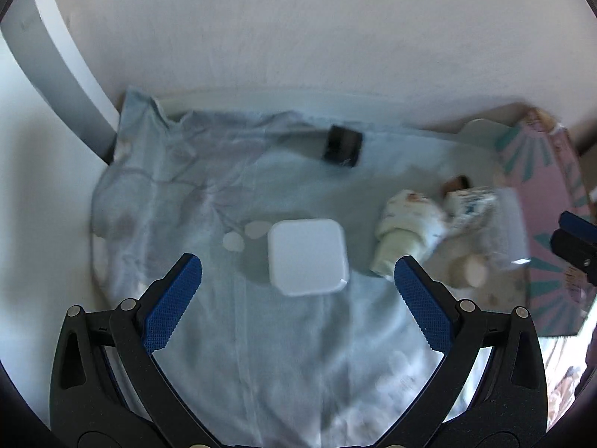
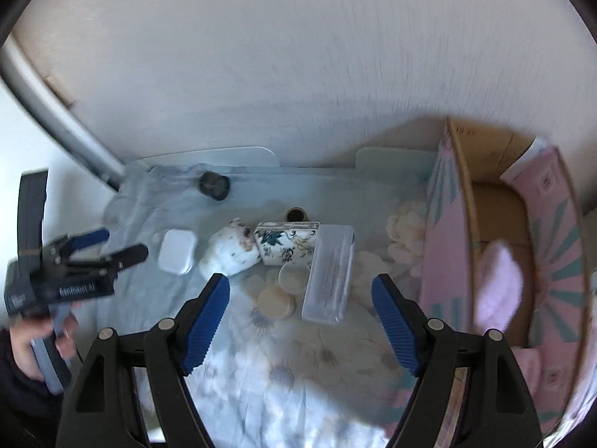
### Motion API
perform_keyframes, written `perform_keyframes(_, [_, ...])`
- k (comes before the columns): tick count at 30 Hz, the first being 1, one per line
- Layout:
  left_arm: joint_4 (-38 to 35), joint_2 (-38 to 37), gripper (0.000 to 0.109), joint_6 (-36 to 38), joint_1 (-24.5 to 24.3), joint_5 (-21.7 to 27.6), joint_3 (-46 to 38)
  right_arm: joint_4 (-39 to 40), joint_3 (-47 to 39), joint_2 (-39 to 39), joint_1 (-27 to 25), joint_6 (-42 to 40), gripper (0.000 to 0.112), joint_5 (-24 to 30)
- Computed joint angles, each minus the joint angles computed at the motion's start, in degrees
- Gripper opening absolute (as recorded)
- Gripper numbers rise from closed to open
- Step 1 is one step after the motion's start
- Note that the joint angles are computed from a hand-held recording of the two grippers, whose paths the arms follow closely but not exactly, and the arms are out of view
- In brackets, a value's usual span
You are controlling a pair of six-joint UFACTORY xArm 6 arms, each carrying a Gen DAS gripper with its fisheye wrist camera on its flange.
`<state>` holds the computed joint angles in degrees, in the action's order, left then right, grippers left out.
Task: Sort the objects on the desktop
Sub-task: 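Withdraw both open tools from the box back over the cloth, then grasp the white square case with the left tool while the right tool grasps the clear swab box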
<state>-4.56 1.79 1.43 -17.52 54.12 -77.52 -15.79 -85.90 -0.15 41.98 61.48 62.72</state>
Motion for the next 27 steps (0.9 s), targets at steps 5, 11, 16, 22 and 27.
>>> perform_keyframes(5, [4.07,2.29,0.103,-2.74,-0.34,-3.15,1.71,-0.62,3.21,1.98,-1.27,4.14,0.075,-5.25])
perform_keyframes(11, [1.73,2.29,0.103,-3.46,-0.07,-4.96,3.63,-1.82,4.48,2.08,-1.37,6.44,0.075,-5.2])
perform_keyframes(16, [1.96,2.5,0.103,-4.41,-0.77,-5.56,4.22,-2.31,4.85,1.94,-1.88,7.36,0.075,-5.12])
perform_keyframes(22, [3.62,2.29,0.103,-6.39,-1.7,-5.81,4.95,-1.44,6.53,1.18,-3.06,7.31,0.068,-5.98])
perform_keyframes(27, [4.35,1.73,0.094,-7.33,-2.15,-6.42,5.92,0.09,7.5,1.29,-4.16,6.94,0.057,-7.21])
